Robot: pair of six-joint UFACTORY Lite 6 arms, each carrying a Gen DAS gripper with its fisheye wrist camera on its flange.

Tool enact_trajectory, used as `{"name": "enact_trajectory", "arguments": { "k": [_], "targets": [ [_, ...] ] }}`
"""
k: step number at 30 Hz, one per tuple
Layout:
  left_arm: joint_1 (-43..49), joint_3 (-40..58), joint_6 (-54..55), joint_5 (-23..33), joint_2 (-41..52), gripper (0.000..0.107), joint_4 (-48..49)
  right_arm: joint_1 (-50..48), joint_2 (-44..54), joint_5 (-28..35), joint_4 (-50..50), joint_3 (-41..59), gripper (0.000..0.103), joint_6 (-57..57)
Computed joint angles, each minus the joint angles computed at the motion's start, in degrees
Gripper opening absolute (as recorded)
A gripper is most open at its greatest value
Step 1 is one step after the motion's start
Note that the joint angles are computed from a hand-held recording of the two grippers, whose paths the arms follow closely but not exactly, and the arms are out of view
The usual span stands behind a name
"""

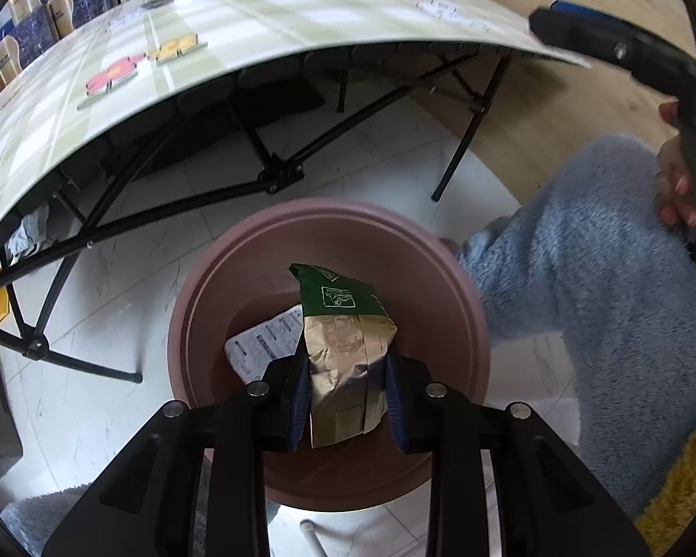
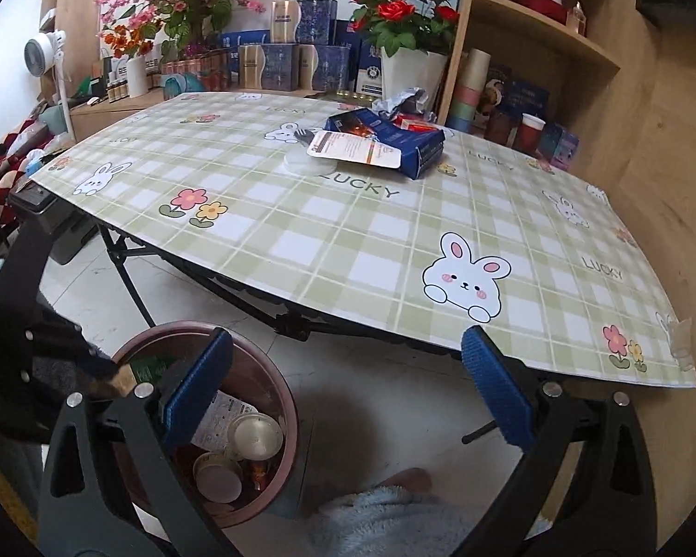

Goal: Collect trash
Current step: 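Lower the coffee bag into the bin and open the left gripper, then reach to the table and grasp the white printed card with the left gripper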

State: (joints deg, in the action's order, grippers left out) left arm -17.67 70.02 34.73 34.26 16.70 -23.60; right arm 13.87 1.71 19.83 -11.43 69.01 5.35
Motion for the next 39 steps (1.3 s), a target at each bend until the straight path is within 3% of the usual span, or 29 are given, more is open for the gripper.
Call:
{"name": "enact_trajectory", "arguments": {
  "k": [9,11,13,16,21,27,39],
  "targets": [
    [2.9,1.0,-0.5,0.3,-0.1,0.031,-1.8,-0.9,0.0,0.4,1.9,0.2,0.097,-1.0],
    [3.3,0.9,-0.5,0.1,-0.4,0.037,-2.0,-1.1,0.1,0.5,2.1,0.4,0.097,-0.9],
    [3.6,0.6,-0.1,-0.5,-1.1,0.053,-2.9,-1.2,0.2,0.4,2.2,0.5,0.097,-0.8],
    [4.3,-0.3,0.3,-1.9,-2.7,0.069,-4.0,-1.0,0.3,0.5,1.7,0.6,0.097,-0.5],
    [5.4,-1.1,-0.4,-3.6,-4.5,0.08,-5.1,-0.7,0.3,0.9,0.9,0.6,0.097,0.1],
    [6.7,-4.6,0.6,-9.9,-10.2,0.09,-8.6,-0.6,0.4,1.0,0.8,0.8,0.097,0.3],
    [8.3,-5.6,-4.9,-14.9,-12.5,0.091,-5.7,-0.4,1.1,1.7,0.4,1.3,0.097,1.8]
  ]
}}
